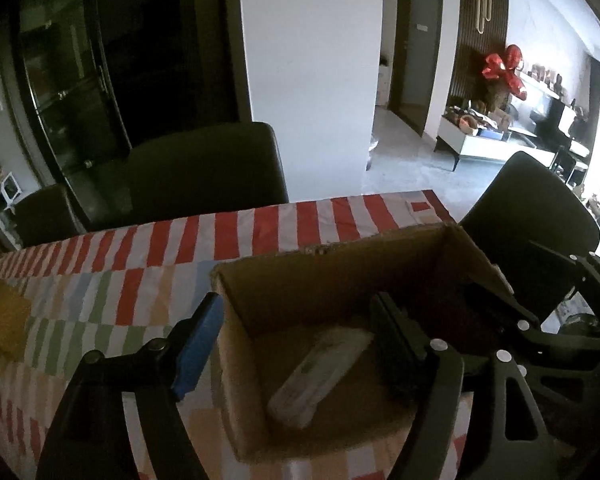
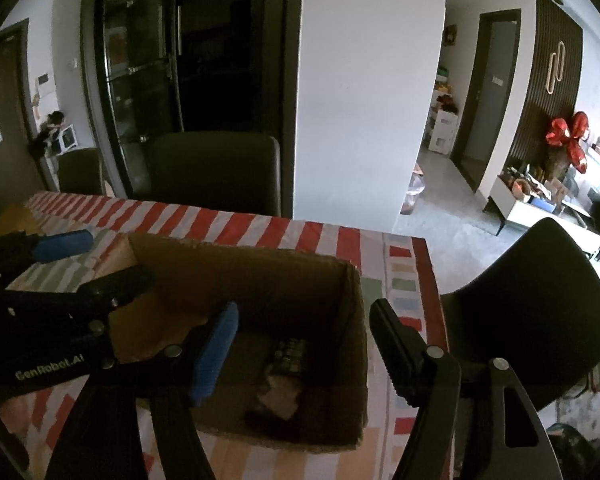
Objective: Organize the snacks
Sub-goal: 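Open both tools and withdraw them from the box toward the snacks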
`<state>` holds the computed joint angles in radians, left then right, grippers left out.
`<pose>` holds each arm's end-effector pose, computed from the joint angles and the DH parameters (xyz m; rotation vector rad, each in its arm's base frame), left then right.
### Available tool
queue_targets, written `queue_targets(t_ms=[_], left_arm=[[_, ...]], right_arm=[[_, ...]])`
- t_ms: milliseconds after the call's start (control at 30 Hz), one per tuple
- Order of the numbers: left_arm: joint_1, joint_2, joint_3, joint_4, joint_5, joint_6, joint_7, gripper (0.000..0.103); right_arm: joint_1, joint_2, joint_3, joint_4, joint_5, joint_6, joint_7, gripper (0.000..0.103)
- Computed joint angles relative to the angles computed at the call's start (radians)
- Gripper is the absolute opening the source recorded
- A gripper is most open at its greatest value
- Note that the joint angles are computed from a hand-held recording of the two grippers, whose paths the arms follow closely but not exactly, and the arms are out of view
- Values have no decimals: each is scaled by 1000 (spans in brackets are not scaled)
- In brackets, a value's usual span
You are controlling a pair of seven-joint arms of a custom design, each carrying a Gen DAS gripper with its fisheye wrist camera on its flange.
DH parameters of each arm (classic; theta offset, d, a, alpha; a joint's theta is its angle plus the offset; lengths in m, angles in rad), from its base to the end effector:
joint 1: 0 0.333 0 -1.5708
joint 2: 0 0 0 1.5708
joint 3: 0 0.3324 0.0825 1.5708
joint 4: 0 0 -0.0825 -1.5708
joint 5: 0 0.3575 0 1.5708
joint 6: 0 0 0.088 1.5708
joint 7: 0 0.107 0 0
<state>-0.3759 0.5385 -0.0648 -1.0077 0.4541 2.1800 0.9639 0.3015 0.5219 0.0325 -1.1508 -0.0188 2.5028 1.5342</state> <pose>0.6747 -0.2815 0.6370 -1.8123 1.7290 -0.6502 0.7012 0.2352 0.6186 -1.9807 1.3573 -0.6327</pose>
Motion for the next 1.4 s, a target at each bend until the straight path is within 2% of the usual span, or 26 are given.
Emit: queue_targets(t_ms=[100, 267, 633, 1000, 1200, 1400], left_arm=[[-13, -77, 6, -105, 35, 15, -48, 76], [-33, -200, -15, -258, 117, 2, -128, 77], [2, -491, -136, -615, 255, 30, -300, 84], [79, -726, -244, -873, 218, 48, -380, 86], [105, -834, -289, -986, 180, 41, -401, 87], [126, -933, -324, -1099, 142, 36, -431, 88]], right_arm=[[-5, -43, 7, -57, 14, 23, 2, 69], [-12, -181, 22, -253, 39, 111, -10, 70], [-7, -460, 38, -629, 23, 273, -3, 77], [18, -688, 71, -905, 25, 376, 6, 80], [33, -769, 92, -1016, 6, 407, 39, 80], [8, -836, 133, -1120, -62, 433, 114, 80]])
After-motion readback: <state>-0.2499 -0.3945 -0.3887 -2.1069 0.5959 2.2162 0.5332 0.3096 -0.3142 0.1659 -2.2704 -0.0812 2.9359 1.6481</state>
